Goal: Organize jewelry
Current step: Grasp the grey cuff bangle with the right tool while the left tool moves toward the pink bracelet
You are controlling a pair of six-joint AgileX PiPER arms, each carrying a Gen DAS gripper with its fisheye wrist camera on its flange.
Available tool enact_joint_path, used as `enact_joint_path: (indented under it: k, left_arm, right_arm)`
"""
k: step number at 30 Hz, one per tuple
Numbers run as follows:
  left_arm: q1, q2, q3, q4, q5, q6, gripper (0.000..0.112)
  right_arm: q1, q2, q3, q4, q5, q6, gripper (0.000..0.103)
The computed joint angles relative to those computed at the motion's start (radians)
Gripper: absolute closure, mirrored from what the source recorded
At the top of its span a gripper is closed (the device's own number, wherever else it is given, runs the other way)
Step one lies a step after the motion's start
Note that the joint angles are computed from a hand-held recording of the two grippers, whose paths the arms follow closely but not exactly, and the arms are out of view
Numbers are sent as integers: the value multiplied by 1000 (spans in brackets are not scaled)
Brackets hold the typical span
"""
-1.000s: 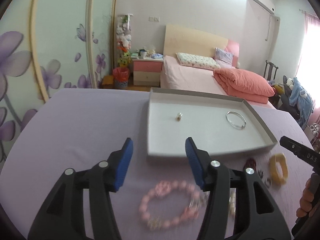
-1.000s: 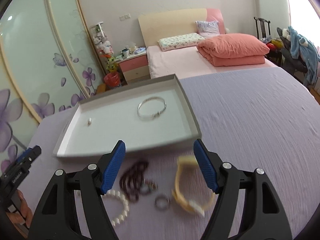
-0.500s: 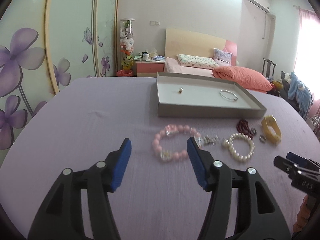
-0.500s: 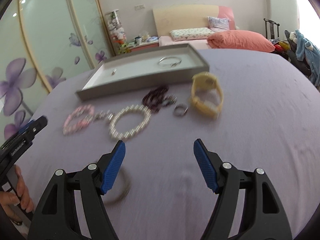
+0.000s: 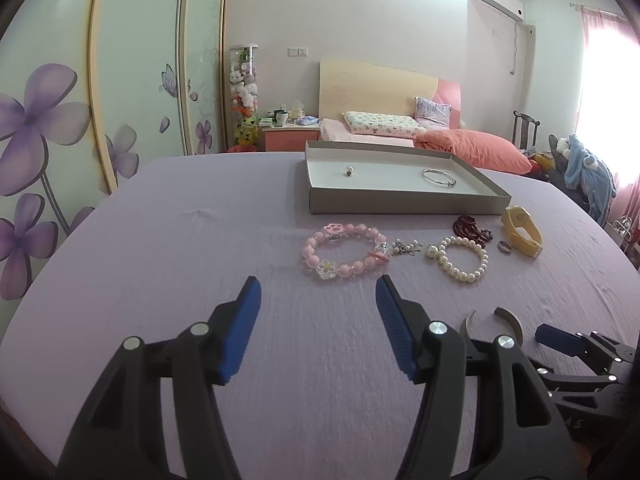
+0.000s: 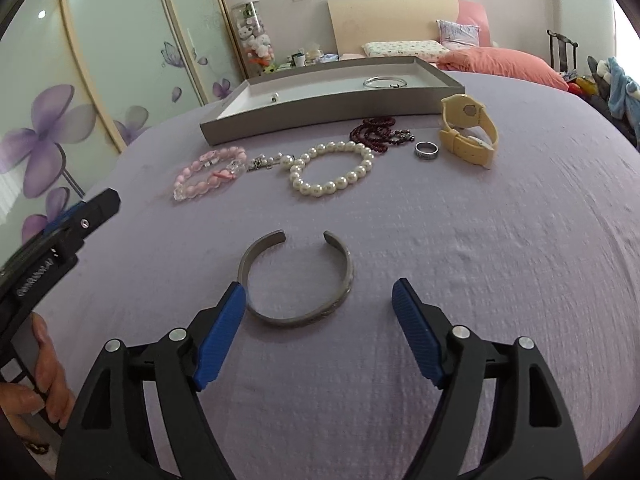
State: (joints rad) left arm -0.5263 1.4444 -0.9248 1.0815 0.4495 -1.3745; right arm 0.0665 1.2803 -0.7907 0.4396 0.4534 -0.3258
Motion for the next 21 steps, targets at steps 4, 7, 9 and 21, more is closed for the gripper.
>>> enact_joint_path:
  k: [4,7,9,21]
  left_arm:
    - [29,3,1,-27,-21,13,53]
    - [45,12,-9,-47,-28,35,53]
    - [48,16,-11,-45,-31,35,53]
    - [78,39,-29,-137,-48,128,53]
  right_arm:
    - [73,9,-3,-195,-34,204,27]
    - [122,22,-17,-334,-31,350,27]
    - [162,34,-27,-463,-26,480,27]
    - [224,41,-28,-657,-20,657,38]
